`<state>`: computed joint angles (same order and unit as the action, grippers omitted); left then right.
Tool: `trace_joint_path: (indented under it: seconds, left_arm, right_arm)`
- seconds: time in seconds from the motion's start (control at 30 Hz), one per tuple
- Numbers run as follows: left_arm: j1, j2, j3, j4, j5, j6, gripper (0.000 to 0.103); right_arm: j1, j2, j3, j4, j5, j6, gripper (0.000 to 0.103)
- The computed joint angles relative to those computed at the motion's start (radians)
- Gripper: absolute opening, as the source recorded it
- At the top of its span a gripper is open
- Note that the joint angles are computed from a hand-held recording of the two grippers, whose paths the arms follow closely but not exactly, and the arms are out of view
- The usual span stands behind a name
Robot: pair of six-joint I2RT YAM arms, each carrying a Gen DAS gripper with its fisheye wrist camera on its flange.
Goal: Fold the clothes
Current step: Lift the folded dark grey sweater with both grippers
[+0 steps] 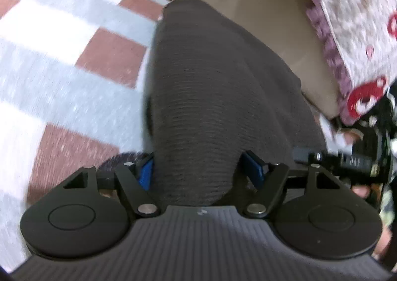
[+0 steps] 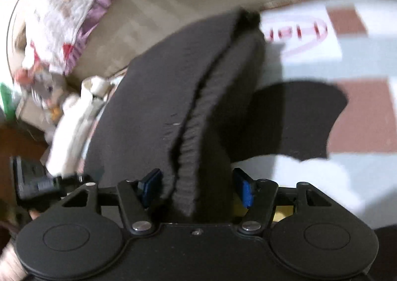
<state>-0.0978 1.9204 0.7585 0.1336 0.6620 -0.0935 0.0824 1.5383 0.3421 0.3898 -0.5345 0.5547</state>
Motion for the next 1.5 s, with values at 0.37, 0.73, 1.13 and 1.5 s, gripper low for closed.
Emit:
trace_joint_path:
  seconds: [0.37, 0.73, 1.13, 1.5]
  left_arm:
    - [-0.371, -0.222, -0.26, 0.322, -0.597, 0.272, 0.037]
    - [-0.428, -0.483, -0.377, 0.196, -0.625, 0.203, 0.032]
    - [0.123, -1.127, -0.432, -0.285, -0.279, 0.46, 0.032]
    - [0.731, -0.854, -0.248, -0.048, 0.033, 0.421, 0.031]
  right_arm:
    - [0.197, -0.086, -0.038, 0.12, 0.23, -0.118, 0.034]
    - [0.681, -0.448, 0.046, -0.39, 0.803, -0.015, 0.033]
    - [1.115, -0.252, 0.457, -0.713, 1.18, 0.199, 0.032]
    - [1.066, 0.275, 1.096, -0.64, 1.133, -0.099, 0.032]
